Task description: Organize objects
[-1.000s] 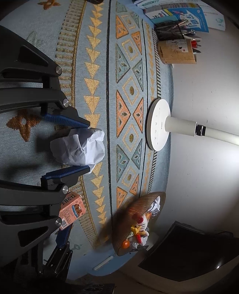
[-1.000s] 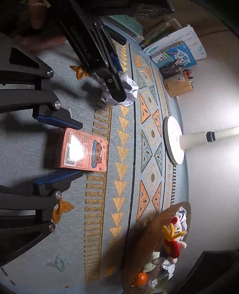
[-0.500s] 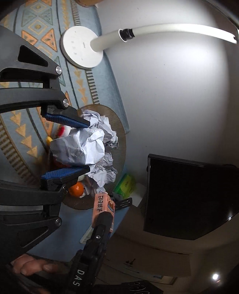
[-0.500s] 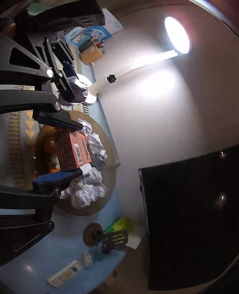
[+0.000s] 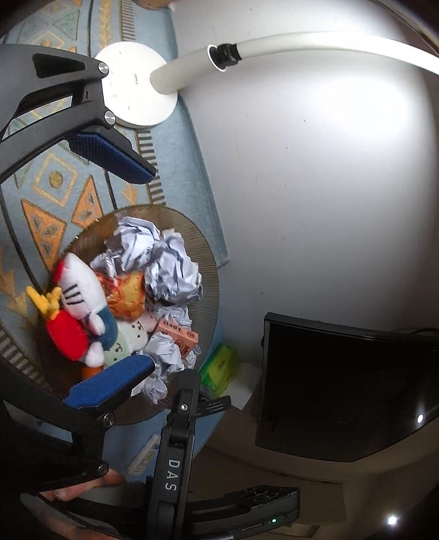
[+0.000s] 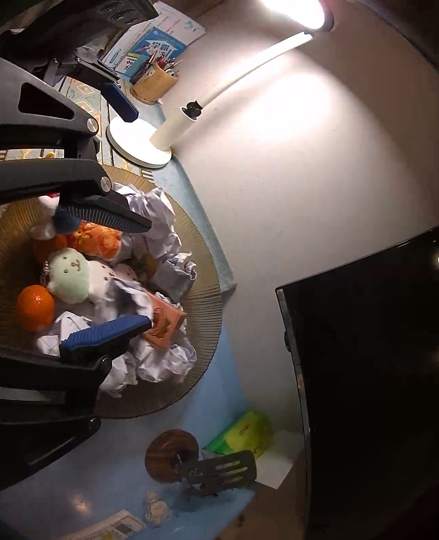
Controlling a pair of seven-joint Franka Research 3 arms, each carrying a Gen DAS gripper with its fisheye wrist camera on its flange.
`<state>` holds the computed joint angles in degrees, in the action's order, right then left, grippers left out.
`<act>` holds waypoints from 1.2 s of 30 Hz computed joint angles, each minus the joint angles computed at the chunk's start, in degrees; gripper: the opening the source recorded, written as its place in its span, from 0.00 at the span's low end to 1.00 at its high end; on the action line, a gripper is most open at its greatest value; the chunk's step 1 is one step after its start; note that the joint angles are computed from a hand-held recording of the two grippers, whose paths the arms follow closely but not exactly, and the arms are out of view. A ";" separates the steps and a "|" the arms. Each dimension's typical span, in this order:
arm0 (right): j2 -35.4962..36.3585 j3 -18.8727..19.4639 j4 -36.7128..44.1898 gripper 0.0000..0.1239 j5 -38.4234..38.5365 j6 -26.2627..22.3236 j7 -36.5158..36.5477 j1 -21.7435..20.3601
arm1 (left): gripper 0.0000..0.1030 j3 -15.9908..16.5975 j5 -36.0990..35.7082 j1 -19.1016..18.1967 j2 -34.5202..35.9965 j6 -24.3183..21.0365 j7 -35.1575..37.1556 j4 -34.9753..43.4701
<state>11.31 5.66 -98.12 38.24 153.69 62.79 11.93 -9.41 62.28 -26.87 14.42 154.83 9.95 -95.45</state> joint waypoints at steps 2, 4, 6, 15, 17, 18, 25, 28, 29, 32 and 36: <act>-3.25 1.04 -3.76 0.42 5.02 -0.22 -3.81 -0.79 | 0.99 0.16 2.23 -0.24 -4.69 -0.77 -4.23 -5.53; -6.75 1.15 -7.19 0.44 9.53 -1.05 -6.43 -0.46 | 0.99 -0.93 4.59 0.37 -9.90 -2.95 -8.35 -11.29; -10.27 0.66 -10.26 0.54 13.44 -2.60 -8.03 0.54 | 0.99 -2.55 4.36 1.39 -15.18 -5.59 -9.95 -16.81; -22.25 5.28 -29.15 0.54 9.50 11.55 -11.84 9.58 | 0.99 -7.09 -4.76 5.68 -34.43 -8.05 -16.87 -39.33; -21.20 6.50 -30.87 0.54 4.96 13.98 -8.91 10.74 | 0.99 -8.21 -6.91 6.96 -35.42 -9.11 -17.84 -41.84; -20.45 6.89 -31.50 0.54 3.32 15.79 -7.94 11.45 | 0.99 -9.00 -7.27 7.81 -35.70 -9.65 -18.53 -42.84; -13.51 7.55 -31.60 0.54 -17.24 23.10 7.27 11.94 | 0.99 -11.63 -8.55 13.21 -38.05 -7.54 -24.10 -48.23; -11.34 5.87 -30.35 0.54 -19.74 22.40 9.55 13.32 | 0.99 -12.01 -9.42 14.56 -38.32 -5.84 -25.00 -48.97; -10.72 5.35 -30.27 0.54 -20.82 22.73 10.65 13.69 | 0.99 -12.18 -10.43 14.64 -37.99 -6.46 -24.73 -48.81; -9.60 3.79 -29.38 0.54 -27.86 21.54 17.10 14.23 | 0.99 -10.90 -15.30 13.73 -36.16 -6.64 -21.08 -48.15; -9.35 2.78 -29.30 0.54 -31.75 20.74 20.20 14.82 | 0.99 -10.83 -19.41 13.39 -34.43 -8.99 -17.77 -46.80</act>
